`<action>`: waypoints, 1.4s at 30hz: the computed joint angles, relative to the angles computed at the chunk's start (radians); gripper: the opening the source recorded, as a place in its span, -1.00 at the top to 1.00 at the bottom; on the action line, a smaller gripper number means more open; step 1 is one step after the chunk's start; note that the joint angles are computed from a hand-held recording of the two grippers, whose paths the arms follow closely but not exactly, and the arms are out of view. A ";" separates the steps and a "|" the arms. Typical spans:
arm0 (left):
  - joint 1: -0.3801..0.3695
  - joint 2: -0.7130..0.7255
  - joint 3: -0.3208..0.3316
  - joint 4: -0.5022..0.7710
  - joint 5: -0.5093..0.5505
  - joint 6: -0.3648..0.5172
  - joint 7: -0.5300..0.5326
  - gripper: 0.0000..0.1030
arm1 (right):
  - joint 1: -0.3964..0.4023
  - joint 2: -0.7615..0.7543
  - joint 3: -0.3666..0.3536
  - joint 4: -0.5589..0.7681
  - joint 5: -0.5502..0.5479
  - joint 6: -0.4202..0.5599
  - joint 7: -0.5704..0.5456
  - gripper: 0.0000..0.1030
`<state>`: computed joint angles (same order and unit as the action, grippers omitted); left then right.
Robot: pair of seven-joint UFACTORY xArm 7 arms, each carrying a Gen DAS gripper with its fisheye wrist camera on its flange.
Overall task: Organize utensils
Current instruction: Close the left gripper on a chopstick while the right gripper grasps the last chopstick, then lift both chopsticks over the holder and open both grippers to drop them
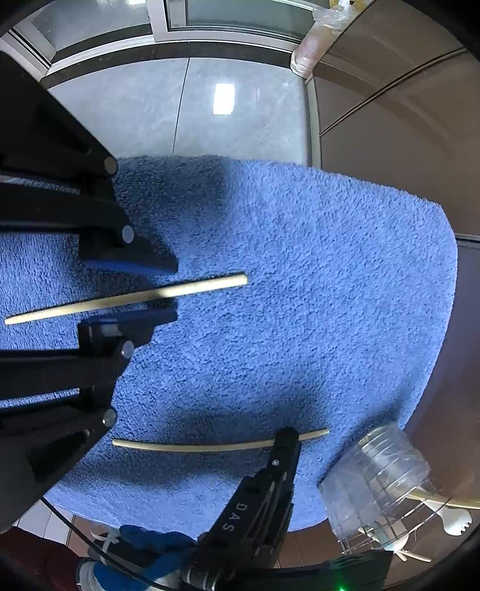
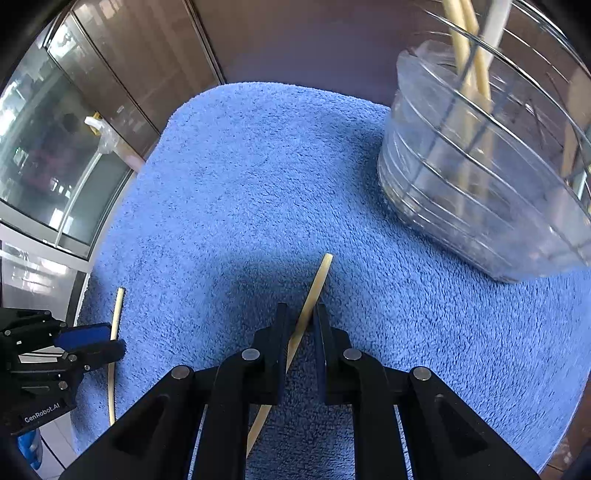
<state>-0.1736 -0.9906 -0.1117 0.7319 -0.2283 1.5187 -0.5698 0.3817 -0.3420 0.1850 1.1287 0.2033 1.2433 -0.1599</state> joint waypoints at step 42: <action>0.045 -0.320 -0.196 0.260 0.080 -0.006 -0.214 0.91 | 0.017 -0.746 -0.163 -0.263 0.250 -0.069 -0.055 0.89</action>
<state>-0.1289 -1.3105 -0.3074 0.9916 -0.1488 1.5123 -0.7841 0.3987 -1.0883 0.0224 0.8658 0.4535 1.1741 -0.2145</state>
